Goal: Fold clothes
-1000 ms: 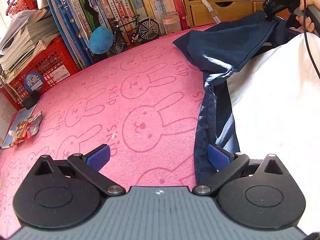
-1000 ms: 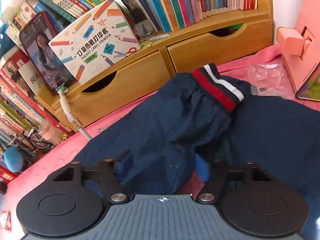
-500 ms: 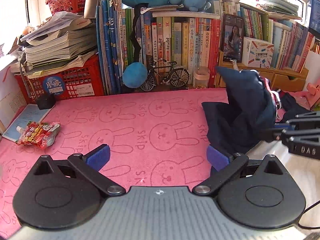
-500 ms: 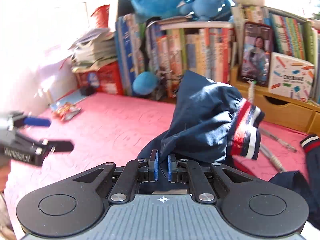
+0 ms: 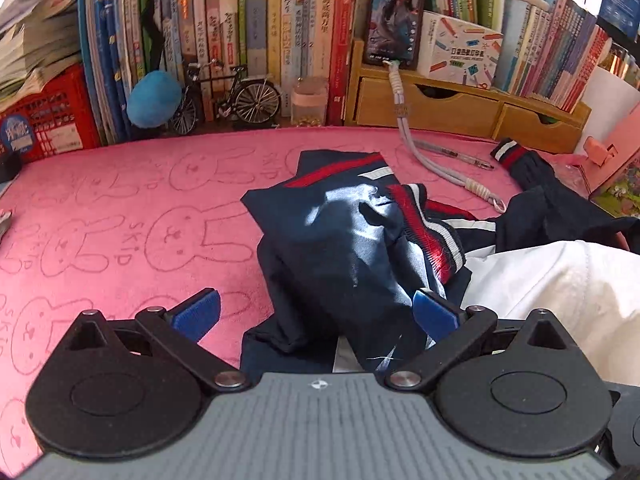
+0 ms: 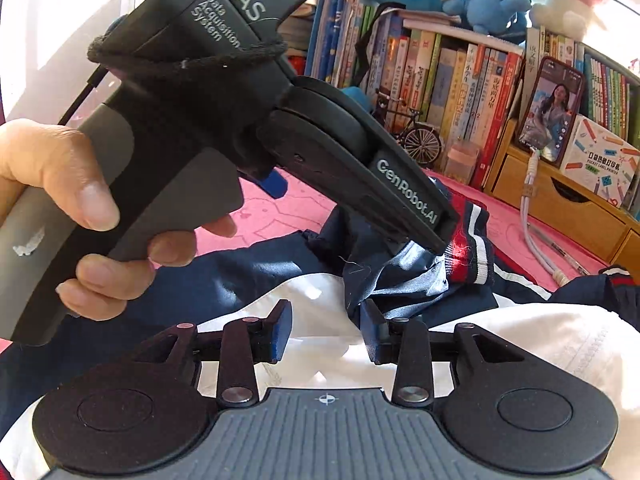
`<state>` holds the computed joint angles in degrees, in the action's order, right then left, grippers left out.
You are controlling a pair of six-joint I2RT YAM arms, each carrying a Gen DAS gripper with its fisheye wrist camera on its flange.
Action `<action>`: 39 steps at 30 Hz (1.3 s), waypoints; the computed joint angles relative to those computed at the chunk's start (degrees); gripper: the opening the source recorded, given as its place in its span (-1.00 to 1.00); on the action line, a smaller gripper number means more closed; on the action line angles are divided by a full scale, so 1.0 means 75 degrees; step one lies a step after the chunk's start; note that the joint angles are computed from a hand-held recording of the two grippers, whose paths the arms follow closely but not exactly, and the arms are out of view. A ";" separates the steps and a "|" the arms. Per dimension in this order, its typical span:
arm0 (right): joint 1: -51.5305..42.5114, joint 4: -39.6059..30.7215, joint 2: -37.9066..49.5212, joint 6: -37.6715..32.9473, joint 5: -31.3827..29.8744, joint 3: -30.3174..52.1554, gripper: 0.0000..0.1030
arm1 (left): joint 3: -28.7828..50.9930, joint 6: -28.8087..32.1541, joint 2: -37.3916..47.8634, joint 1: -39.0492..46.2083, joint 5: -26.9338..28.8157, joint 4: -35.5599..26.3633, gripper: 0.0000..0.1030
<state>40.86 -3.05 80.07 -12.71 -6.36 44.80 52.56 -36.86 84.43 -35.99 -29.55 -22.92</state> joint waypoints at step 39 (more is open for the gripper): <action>-0.0239 0.0883 -0.0358 0.1342 0.0467 -0.1159 0.67 | -0.1161 0.1339 -0.0532 0.1947 -0.1783 0.1644 -0.33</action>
